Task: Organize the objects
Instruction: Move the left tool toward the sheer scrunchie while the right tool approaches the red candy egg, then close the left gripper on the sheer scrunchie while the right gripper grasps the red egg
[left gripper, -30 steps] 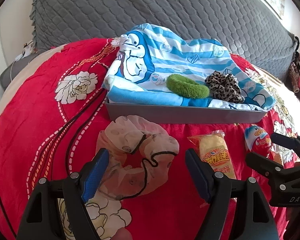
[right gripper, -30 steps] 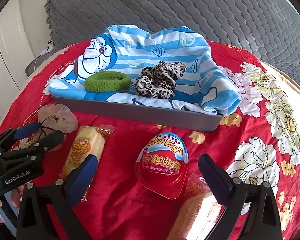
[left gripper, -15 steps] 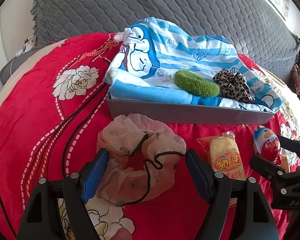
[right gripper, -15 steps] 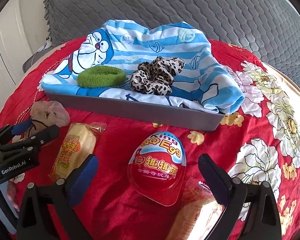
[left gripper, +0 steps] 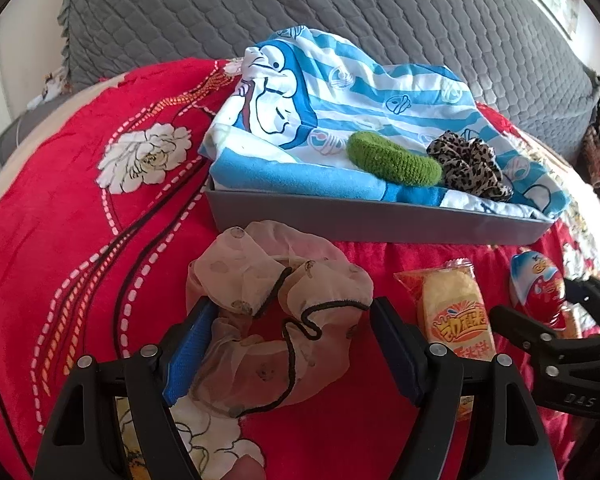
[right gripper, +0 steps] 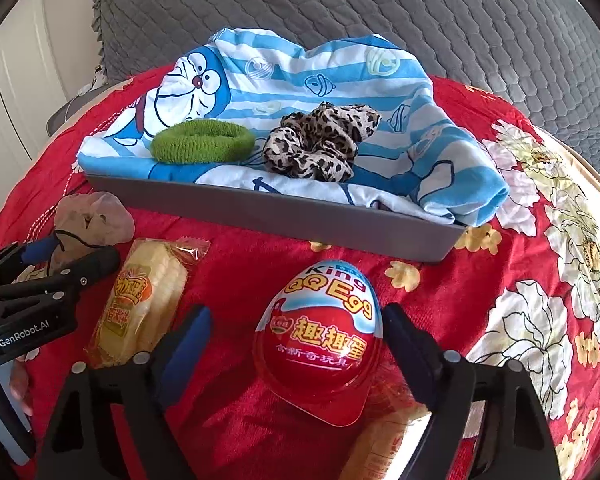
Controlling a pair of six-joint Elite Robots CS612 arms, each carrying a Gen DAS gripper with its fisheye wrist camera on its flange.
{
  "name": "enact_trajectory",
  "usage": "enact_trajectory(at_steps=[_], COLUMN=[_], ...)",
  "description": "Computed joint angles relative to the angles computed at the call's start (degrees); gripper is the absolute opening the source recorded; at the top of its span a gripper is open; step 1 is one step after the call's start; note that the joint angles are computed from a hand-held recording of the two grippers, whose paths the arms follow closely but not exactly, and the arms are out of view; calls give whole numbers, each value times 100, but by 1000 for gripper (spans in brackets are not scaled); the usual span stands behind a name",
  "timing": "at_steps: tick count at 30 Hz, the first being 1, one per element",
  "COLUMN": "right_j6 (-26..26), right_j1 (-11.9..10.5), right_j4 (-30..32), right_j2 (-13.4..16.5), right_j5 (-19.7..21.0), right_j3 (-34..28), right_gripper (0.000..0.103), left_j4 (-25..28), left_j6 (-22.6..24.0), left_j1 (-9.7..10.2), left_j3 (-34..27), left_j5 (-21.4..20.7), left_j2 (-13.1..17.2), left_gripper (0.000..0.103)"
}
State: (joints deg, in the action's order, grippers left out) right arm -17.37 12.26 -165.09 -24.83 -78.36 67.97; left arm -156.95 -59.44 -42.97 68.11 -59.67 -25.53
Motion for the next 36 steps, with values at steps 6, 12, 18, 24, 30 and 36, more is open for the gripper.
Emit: enact_trajectory(at_steps=[6,12,18,24,30,36], right_j6=[35,59,86,127,127,130], right_j1=[-11,-21,-28,-55,-59,-73], right_j4=[32,56,44,93,118,176], right_j2=[12,19,23,27,15,-11], right_j5=[33,54,52,137,165,276], right_j3=[-21,-34,-38,-73,-68,-53], right_gripper=[77,72,67,57,57,57], left_j4=[-147,-167,-228,-231,-220,-277], left_j6=[-78,-57,-16,87,219,220], left_j1=[10,8,7,1,-8,-3], left_j3=[61,56,71,66,33,39], left_j5=[-38,-30,-25,-12,-6,-33], left_j2=[-19,-18,-21,-21,-12,-6], left_gripper=[79,80,72,61,53,47])
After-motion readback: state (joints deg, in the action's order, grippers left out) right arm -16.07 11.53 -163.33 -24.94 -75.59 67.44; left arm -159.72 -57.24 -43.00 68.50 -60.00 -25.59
